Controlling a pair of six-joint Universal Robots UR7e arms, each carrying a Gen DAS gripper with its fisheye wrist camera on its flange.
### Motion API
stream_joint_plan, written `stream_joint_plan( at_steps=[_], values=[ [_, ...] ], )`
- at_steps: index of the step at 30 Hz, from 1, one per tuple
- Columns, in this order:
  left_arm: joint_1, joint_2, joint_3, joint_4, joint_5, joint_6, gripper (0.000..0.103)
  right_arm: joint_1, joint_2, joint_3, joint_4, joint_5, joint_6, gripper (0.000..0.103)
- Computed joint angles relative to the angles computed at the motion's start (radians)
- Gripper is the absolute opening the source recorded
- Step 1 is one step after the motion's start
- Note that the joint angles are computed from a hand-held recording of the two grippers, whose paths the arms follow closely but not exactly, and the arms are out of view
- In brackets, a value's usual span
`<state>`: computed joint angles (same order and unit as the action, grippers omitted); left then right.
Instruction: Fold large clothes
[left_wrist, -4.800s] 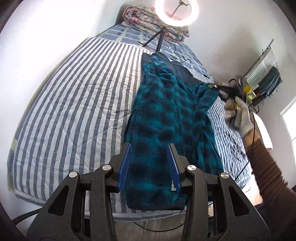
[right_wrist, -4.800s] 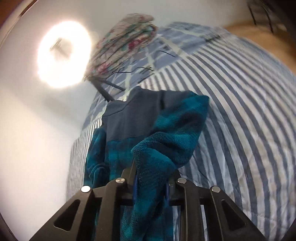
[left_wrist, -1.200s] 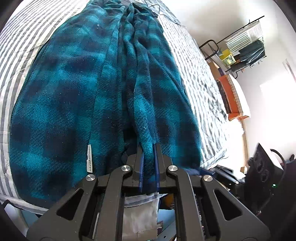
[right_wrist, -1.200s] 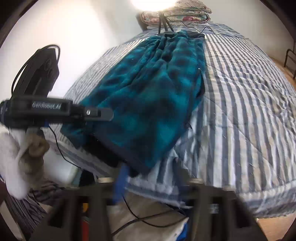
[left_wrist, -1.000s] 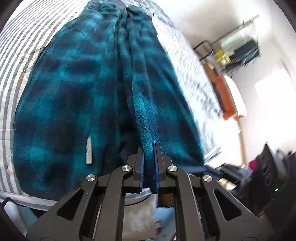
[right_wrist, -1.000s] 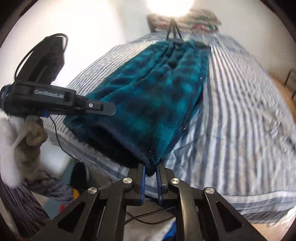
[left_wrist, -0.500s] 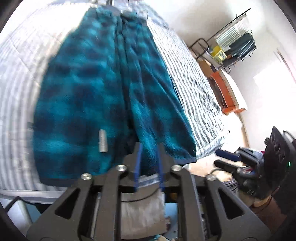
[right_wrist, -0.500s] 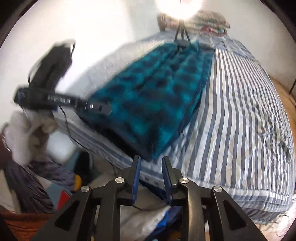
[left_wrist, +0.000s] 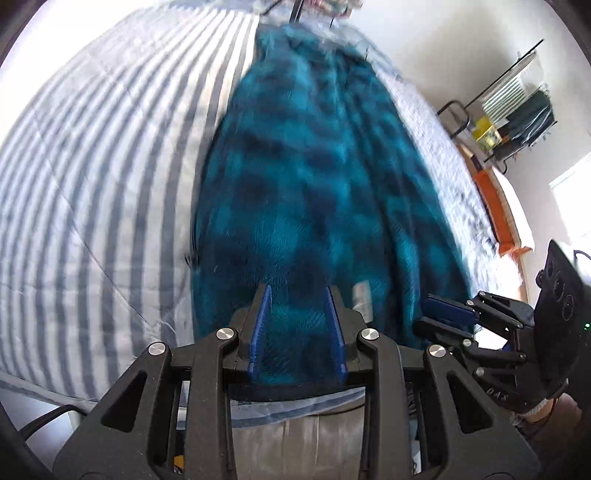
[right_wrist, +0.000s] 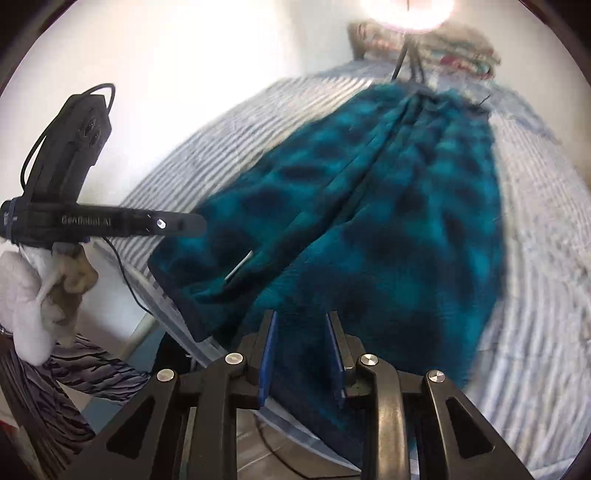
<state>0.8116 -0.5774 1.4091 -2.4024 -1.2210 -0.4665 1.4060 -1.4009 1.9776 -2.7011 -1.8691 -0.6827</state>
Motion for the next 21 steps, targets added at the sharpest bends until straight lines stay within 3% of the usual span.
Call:
stream_joint_plan(
  at_steps=[4, 7, 12, 16, 21],
  values=[
    [0.01, 0.015, -0.005, -0.014, -0.015, -0.029, 0.029, 0.032, 0.035, 0.016, -0.074, -0.081, -0.065, 0.029],
    [-0.01, -0.024, 0.047, -0.079, 0.004, -0.041, 0.03, 0.035, 0.002, 0.001, -0.027, -0.028, -0.045, 0.032],
    [-0.035, -0.052, 0.099, -0.123, -0.06, -0.04, 0.042, 0.031, 0.008, -0.091, 0.069, 0.025, 0.032, 0.038],
    [-0.069, -0.013, 0.057, -0.025, 0.023, 0.0, 0.042, 0.031, 0.043, -0.193, 0.156, 0.062, 0.098, 0.04],
    [-0.066, 0.015, 0.037, -0.005, 0.04, -0.016, 0.041, 0.034, 0.119, -0.314, 0.238, 0.08, 0.163, 0.044]
  ],
)
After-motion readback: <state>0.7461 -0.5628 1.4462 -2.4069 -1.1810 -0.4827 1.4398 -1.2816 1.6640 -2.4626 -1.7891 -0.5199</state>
